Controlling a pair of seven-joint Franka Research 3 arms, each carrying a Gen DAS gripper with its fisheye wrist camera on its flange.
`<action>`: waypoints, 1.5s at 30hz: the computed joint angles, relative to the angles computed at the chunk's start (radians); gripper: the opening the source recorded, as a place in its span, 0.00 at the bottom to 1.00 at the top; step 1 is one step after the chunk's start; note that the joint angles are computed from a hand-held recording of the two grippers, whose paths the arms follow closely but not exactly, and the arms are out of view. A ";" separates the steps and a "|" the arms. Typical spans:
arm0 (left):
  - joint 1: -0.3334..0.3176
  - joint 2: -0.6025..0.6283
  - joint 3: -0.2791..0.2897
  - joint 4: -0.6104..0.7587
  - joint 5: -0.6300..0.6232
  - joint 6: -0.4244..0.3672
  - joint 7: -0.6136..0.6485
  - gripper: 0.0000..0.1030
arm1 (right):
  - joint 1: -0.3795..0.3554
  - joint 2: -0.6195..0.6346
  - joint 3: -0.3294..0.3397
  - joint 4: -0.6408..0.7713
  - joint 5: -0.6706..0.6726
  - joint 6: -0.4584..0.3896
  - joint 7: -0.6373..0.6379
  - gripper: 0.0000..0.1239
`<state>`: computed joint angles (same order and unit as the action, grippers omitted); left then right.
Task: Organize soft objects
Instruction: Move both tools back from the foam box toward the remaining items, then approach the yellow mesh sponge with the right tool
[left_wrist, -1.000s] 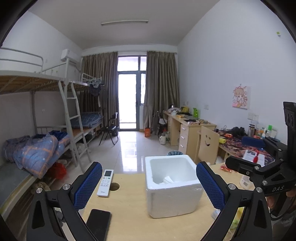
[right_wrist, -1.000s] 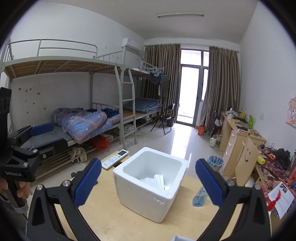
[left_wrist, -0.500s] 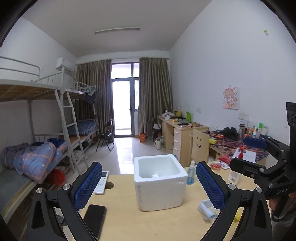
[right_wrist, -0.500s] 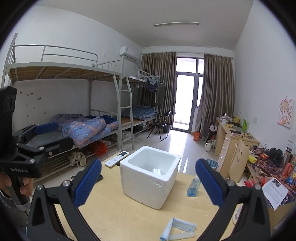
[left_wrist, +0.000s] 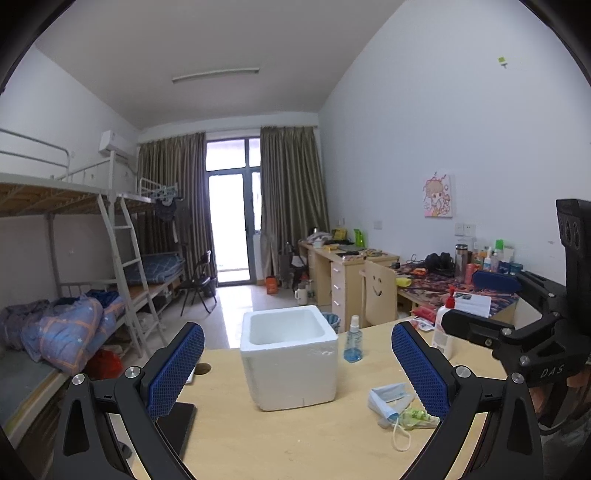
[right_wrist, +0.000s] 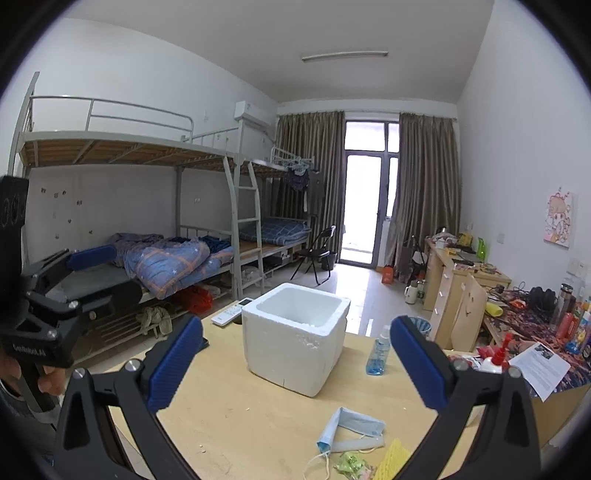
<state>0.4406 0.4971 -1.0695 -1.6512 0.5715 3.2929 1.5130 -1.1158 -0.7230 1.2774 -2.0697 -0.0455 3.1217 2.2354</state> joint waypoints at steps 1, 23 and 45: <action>0.007 -0.005 -0.001 -0.009 0.001 0.009 -0.001 0.99 | 0.010 -0.018 -0.009 -0.014 0.006 0.006 0.009 0.83; -0.111 -0.098 0.250 -0.174 0.136 0.262 -0.272 0.99 | 0.072 -0.226 -0.009 -0.218 0.090 0.099 0.154 0.83; -0.465 -0.168 0.656 -0.306 -0.046 0.419 -0.270 0.99 | 0.113 -0.361 0.013 -0.332 0.084 0.057 0.325 0.83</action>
<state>-0.0242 0.3289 -0.4132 -1.9576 0.5254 3.7117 1.2432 -1.0029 -1.0841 1.2907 -2.4016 0.0381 3.1792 2.5605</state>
